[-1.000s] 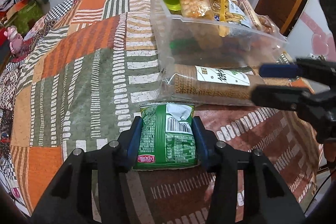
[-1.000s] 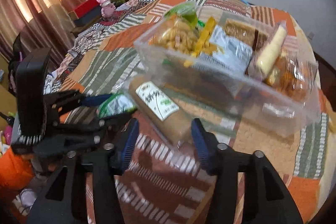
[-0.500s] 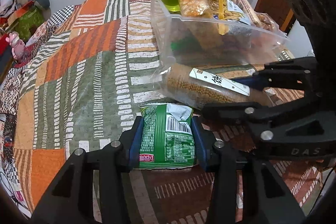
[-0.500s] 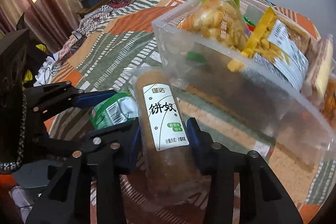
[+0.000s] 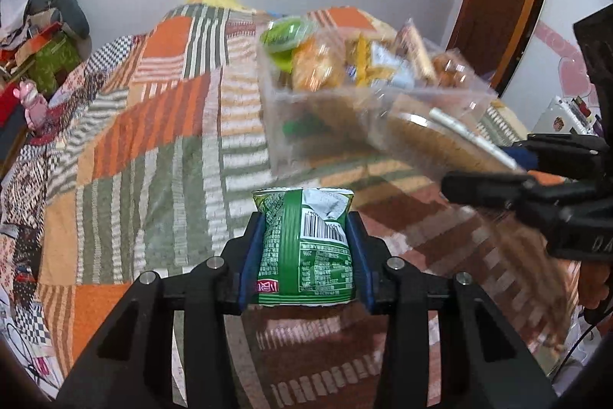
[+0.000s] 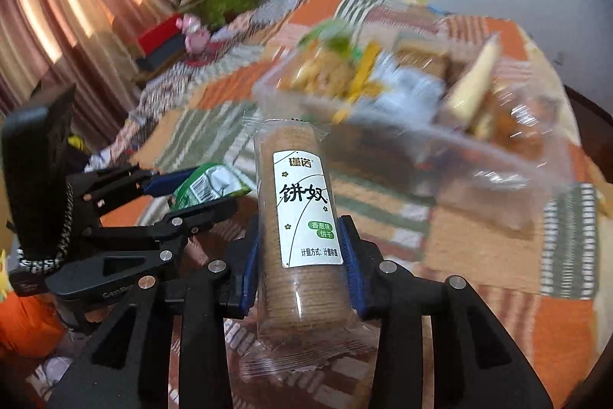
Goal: Organize snacks
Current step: 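Lift green chip bag and biscuit roll into the box and release them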
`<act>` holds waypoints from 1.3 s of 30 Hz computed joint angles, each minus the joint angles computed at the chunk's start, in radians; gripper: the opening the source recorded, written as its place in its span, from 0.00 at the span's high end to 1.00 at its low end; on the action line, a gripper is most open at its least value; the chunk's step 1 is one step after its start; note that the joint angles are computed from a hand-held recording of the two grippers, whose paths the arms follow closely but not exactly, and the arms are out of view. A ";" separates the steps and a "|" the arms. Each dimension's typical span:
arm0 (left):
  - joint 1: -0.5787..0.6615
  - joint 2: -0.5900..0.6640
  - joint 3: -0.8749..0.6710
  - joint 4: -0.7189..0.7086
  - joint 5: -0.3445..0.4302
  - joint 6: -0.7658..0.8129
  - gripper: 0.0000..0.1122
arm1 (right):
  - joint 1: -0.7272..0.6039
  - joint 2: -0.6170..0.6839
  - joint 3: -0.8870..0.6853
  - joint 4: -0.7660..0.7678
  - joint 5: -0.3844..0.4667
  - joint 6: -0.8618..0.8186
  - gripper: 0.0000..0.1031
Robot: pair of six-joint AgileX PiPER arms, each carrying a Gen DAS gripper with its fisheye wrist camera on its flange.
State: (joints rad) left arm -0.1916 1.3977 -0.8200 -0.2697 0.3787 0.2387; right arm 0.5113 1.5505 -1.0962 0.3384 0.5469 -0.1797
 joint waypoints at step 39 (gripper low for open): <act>-0.161 0.524 -0.788 0.358 0.163 -0.400 0.59 | -0.174 0.121 -0.160 -0.303 -0.102 0.365 0.64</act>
State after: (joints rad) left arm -0.3527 1.9217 -1.6077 0.0881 0.5420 -0.1613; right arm 0.3370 1.6710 -1.2560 0.0356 0.4448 0.1850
